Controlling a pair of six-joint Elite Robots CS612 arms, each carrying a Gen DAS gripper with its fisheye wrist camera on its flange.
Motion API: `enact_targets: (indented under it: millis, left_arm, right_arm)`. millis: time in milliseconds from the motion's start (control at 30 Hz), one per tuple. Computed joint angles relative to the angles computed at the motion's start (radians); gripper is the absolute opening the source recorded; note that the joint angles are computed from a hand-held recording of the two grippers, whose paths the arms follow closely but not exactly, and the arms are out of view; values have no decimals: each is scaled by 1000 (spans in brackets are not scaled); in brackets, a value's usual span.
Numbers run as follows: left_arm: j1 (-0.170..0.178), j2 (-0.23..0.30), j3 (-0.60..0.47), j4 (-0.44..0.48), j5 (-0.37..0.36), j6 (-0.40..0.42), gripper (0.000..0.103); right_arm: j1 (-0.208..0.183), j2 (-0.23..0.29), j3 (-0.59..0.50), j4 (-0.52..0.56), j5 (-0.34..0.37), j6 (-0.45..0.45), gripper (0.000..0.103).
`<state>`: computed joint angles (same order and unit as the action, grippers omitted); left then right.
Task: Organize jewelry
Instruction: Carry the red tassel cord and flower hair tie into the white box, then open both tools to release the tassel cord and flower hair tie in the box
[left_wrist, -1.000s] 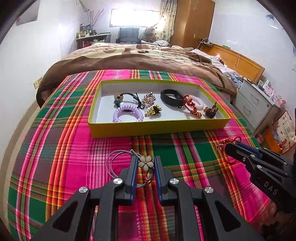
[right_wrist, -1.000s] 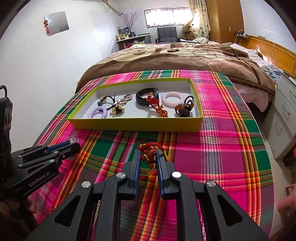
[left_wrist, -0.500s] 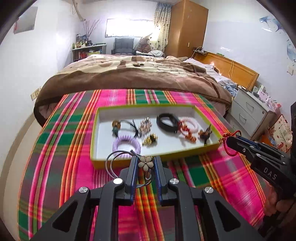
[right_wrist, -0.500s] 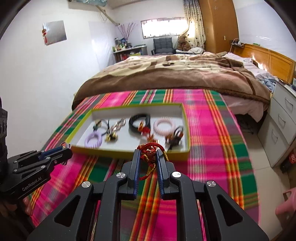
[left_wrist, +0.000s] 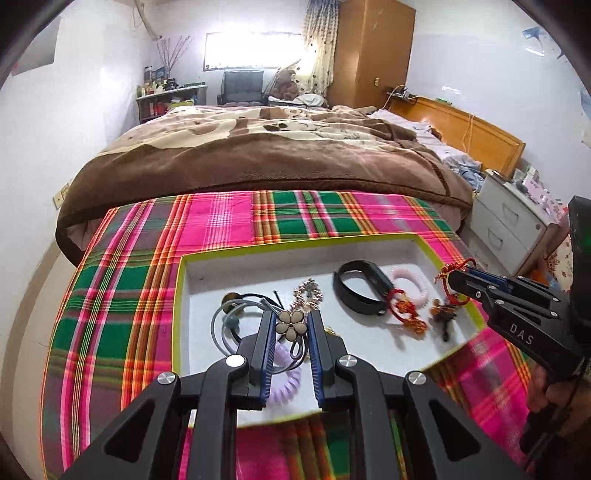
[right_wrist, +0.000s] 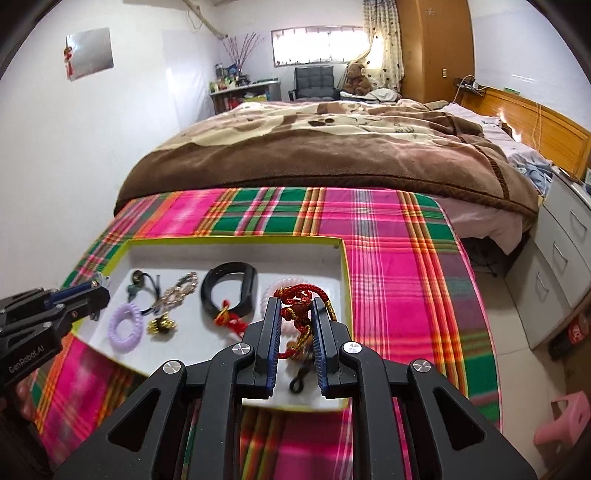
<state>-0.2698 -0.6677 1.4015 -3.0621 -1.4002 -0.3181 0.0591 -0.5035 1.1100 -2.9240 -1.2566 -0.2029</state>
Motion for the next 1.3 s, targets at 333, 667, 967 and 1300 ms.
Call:
enact_targets:
  millis: [333,667,967,1300]
  left_arm:
    - [16,41,-52,78,-36,-31,17]
    - [13,42,-53,98,-33,-44,17]
    - [7,28,-36,93,-12,-56,27]
    - [-36,-31,65,-11,98,-58,30]
  right_arm:
    - [12,41,-70,97,-49,-40,17]
    - [17,40,-63,90,-70,-50,20]
    - [15,24,-35,65,-46,-39,39]
    - [8,-43,95,-93,15,7,48]
